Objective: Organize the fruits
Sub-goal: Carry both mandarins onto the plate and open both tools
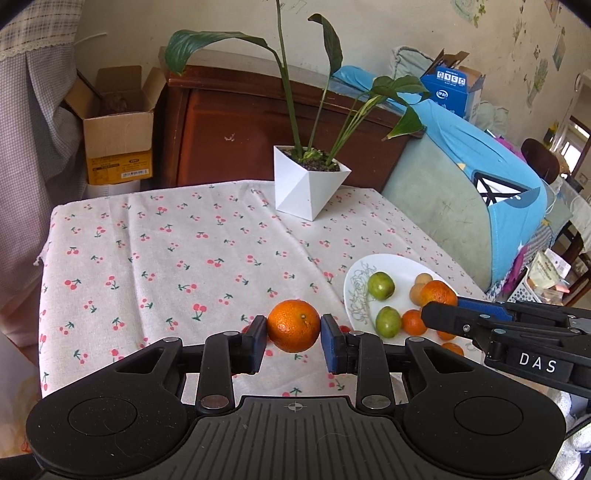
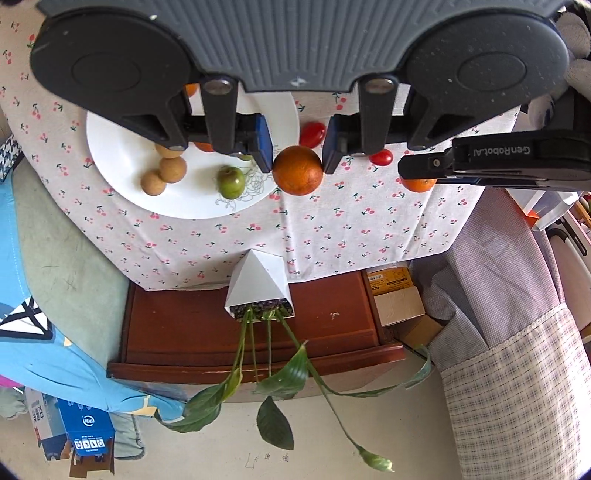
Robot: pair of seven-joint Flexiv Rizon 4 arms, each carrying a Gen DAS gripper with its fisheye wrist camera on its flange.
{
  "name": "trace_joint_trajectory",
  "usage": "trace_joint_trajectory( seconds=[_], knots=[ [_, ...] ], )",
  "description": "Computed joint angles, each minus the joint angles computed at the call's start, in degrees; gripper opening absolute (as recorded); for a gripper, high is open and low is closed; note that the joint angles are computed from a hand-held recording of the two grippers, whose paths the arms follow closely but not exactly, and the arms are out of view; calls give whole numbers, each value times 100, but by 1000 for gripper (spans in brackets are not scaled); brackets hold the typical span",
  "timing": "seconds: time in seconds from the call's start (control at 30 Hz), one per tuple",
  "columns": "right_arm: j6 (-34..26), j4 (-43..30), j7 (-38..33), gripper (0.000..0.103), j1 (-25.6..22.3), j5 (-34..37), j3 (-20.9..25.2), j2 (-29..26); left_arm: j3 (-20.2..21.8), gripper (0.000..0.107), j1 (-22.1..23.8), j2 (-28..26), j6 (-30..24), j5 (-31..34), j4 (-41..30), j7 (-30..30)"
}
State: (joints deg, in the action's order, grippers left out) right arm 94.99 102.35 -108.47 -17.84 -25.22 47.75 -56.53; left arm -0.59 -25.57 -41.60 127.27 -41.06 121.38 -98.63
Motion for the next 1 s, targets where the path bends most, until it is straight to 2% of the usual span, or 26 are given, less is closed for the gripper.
trace_joint_trajectory(
  seconds=[0.3, 0.4, 0.5, 0.63, 0.77, 1.0],
  knots=[
    [-511, -837, 390, 29, -34, 784, 141, -212, -176, 29, 397, -60, -554, 812, -445, -56],
    [-601, -1044, 366, 29, -5, 1055, 169, -258, -104, 29, 379, -120, -823, 992, -683, 53],
    [-819, -1276, 372, 29, 19, 1335, 179, -300, -233, 29, 585, -192, -1040, 1378, -917, 57],
    [-1038, -1489, 452, 29, 224, 1689, -120, -214, -274, 29, 657, -320, -1274, 1677, -1196, 64],
    [-1391, -1720, 497, 29, 360, 2016, -324, -193, -556, 29, 888, -459, -1496, 2042, -1398, -48],
    [-1893, -1855, 333, 29, 622, 2421, -670, -75, -394, 29, 690, -700, -1853, 2204, -1825, -34]
  ],
)
